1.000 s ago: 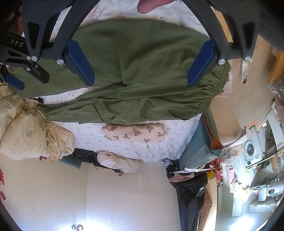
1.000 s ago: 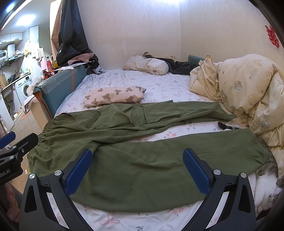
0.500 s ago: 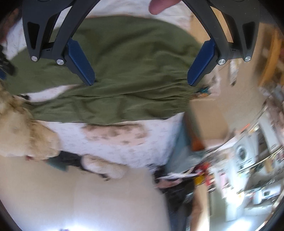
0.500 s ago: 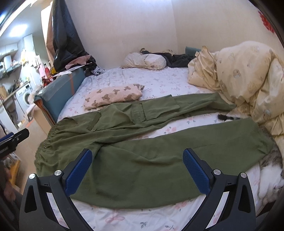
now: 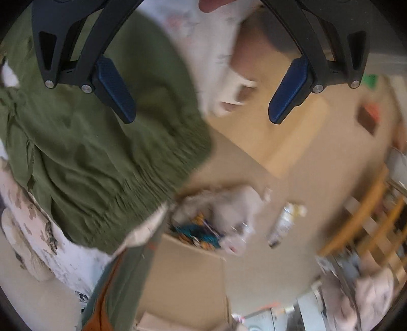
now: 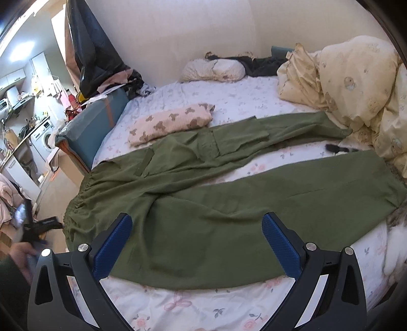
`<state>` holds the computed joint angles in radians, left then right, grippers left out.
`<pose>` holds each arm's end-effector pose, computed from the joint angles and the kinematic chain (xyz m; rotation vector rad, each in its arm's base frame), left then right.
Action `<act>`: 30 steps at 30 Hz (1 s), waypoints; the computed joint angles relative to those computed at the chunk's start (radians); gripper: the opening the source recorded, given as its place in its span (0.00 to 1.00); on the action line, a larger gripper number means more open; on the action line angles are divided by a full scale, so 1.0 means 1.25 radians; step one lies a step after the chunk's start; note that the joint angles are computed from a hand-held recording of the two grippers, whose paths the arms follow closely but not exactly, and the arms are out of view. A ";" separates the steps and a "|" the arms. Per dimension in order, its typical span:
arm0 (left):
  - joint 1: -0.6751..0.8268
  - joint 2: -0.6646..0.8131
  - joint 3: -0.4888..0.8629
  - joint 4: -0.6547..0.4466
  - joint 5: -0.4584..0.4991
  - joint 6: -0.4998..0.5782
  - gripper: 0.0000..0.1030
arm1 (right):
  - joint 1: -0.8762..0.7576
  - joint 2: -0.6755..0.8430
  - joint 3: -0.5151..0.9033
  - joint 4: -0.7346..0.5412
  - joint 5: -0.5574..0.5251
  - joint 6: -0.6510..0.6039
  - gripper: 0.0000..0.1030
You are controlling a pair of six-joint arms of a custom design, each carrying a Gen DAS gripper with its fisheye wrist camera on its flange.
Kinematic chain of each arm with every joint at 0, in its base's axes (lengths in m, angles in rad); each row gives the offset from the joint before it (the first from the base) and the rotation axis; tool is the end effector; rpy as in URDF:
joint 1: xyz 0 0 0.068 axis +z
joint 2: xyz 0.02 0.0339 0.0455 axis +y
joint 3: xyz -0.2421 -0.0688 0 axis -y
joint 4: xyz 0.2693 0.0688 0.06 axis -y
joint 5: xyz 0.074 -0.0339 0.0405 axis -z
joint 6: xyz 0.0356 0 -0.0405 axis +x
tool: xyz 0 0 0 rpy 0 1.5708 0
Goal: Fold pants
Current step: 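Grasp the waistband of the green pants with the left gripper while the right gripper grasps a leg hem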
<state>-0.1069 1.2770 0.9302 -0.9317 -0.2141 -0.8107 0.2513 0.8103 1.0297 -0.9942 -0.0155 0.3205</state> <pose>0.2543 -0.0197 0.2059 -1.0012 2.5989 0.0868 0.1754 0.0456 0.3294 0.0741 2.3641 0.2980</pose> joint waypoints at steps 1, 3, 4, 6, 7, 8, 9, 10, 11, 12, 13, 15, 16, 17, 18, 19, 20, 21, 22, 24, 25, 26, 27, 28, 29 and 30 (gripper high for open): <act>-0.004 0.015 -0.014 0.025 0.004 -0.011 0.96 | 0.002 0.003 -0.002 0.003 0.004 0.001 1.00; 0.000 0.029 -0.064 0.118 0.054 -0.040 0.87 | 0.006 0.001 -0.008 0.007 0.017 -0.003 1.00; 0.006 0.019 -0.092 0.164 0.090 -0.048 0.75 | 0.011 -0.006 -0.014 0.009 0.030 -0.006 1.00; 0.019 -0.002 -0.119 0.217 0.158 -0.049 0.40 | 0.004 -0.032 -0.033 0.020 0.051 -0.012 1.00; 0.023 -0.005 -0.113 0.211 0.165 -0.049 0.19 | -0.004 -0.044 -0.041 0.025 0.059 -0.018 1.00; 0.005 0.000 -0.078 0.162 0.129 -0.057 0.12 | -0.017 -0.051 -0.047 0.026 0.057 -0.029 1.00; -0.023 -0.001 -0.041 0.115 0.083 -0.066 0.11 | -0.025 -0.052 -0.050 0.027 0.055 -0.035 1.00; -0.044 0.002 -0.011 0.081 0.054 -0.059 0.10 | -0.036 -0.052 -0.054 0.025 0.053 -0.041 1.00; -0.085 0.018 0.043 0.011 -0.006 -0.050 0.09 | -0.053 -0.050 -0.057 0.023 0.042 -0.047 1.00; -0.127 0.029 0.098 -0.047 -0.053 -0.056 0.08 | -0.079 -0.049 -0.061 0.021 0.014 -0.050 1.00; -0.152 0.032 0.132 -0.073 -0.075 -0.051 0.08 | -0.135 -0.046 -0.067 0.016 -0.051 -0.044 1.00; -0.194 0.065 0.220 -0.126 -0.128 -0.020 0.08 | -0.277 -0.037 -0.086 0.004 -0.203 -0.018 1.00; -0.199 0.077 0.247 -0.144 -0.134 -0.010 0.08 | -0.339 -0.019 -0.095 -0.010 -0.247 -0.003 1.00; -0.199 0.095 0.282 -0.161 -0.131 -0.002 0.08 | -0.393 0.002 -0.108 -0.026 -0.271 0.012 1.00; -0.193 0.104 0.294 -0.161 -0.126 0.008 0.08 | -0.441 0.030 -0.119 -0.040 -0.288 0.023 1.00; -0.190 0.105 0.297 -0.159 -0.124 0.017 0.08 | -0.499 0.067 -0.134 -0.055 -0.296 0.035 1.00; -0.192 0.109 0.306 -0.164 -0.121 0.026 0.08 | -0.541 0.092 -0.147 -0.059 -0.296 0.052 1.00; -0.194 0.109 0.309 -0.164 -0.121 0.030 0.08 | -0.591 0.131 -0.158 -0.055 -0.282 0.071 1.00; -0.192 0.111 0.315 -0.164 -0.121 0.036 0.08 | -0.616 0.170 -0.151 -0.057 -0.265 0.074 1.00; -0.200 0.103 0.315 -0.166 -0.136 0.041 0.08 | -0.684 0.302 -0.105 -0.045 -0.253 0.086 0.99; -0.196 0.104 0.317 -0.158 -0.139 0.046 0.08 | -0.726 0.362 -0.074 -0.016 -0.244 0.102 0.99; -0.199 0.101 0.318 -0.153 -0.142 0.043 0.08 | -0.752 0.404 -0.045 0.004 -0.212 0.120 0.99; -0.200 0.101 0.321 -0.148 -0.141 0.045 0.08 | -0.771 0.444 -0.016 0.015 -0.189 0.125 0.99; -0.200 0.105 0.325 -0.144 -0.138 0.044 0.08 | -0.799 0.493 0.026 0.032 -0.166 0.128 0.96; -0.198 0.100 0.323 -0.142 -0.133 0.044 0.08 | -0.820 0.525 0.059 0.048 -0.150 0.129 0.91; -0.198 0.099 0.324 -0.142 -0.135 0.043 0.08 | -0.832 0.550 0.088 0.052 -0.139 0.123 0.87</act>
